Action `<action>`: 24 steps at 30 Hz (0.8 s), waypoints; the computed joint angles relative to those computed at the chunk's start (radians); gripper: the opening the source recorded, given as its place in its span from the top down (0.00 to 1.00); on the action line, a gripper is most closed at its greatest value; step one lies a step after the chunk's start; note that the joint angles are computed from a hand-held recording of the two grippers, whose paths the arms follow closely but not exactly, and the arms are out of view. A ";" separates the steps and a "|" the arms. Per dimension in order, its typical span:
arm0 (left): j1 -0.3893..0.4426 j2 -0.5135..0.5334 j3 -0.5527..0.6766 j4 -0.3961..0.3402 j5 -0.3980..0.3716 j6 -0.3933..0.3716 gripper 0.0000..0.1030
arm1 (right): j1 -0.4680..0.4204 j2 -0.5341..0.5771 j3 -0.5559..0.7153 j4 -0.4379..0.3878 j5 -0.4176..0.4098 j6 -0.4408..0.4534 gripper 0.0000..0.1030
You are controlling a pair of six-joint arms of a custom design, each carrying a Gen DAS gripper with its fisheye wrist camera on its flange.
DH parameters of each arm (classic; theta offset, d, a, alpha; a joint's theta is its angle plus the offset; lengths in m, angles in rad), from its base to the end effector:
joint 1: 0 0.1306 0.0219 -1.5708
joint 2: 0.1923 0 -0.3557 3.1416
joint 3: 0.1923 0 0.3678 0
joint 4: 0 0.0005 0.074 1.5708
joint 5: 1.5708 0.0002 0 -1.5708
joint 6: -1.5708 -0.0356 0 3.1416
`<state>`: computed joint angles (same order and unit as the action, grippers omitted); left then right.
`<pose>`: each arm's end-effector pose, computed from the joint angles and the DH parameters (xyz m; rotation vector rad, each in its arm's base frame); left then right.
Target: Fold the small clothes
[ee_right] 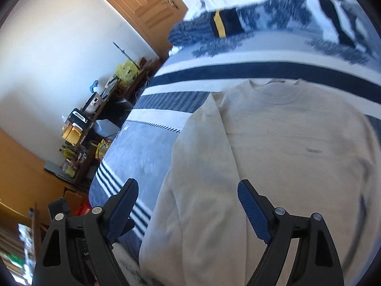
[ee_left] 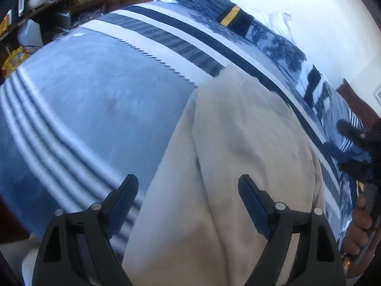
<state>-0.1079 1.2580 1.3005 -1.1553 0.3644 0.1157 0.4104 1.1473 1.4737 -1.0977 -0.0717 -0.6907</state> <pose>0.3901 -0.0555 0.4031 0.1044 2.6746 -0.5592 0.3358 0.1484 0.5183 0.3026 2.4078 0.6105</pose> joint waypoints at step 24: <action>0.008 0.370 0.262 0.245 0.163 0.168 0.96 | -0.194 0.755 0.632 -0.038 -0.136 0.157 0.95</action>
<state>-0.0995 1.6281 1.5626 -0.9102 0.5272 0.2832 0.2162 1.9018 2.1054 -1.1355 -0.2077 -0.5341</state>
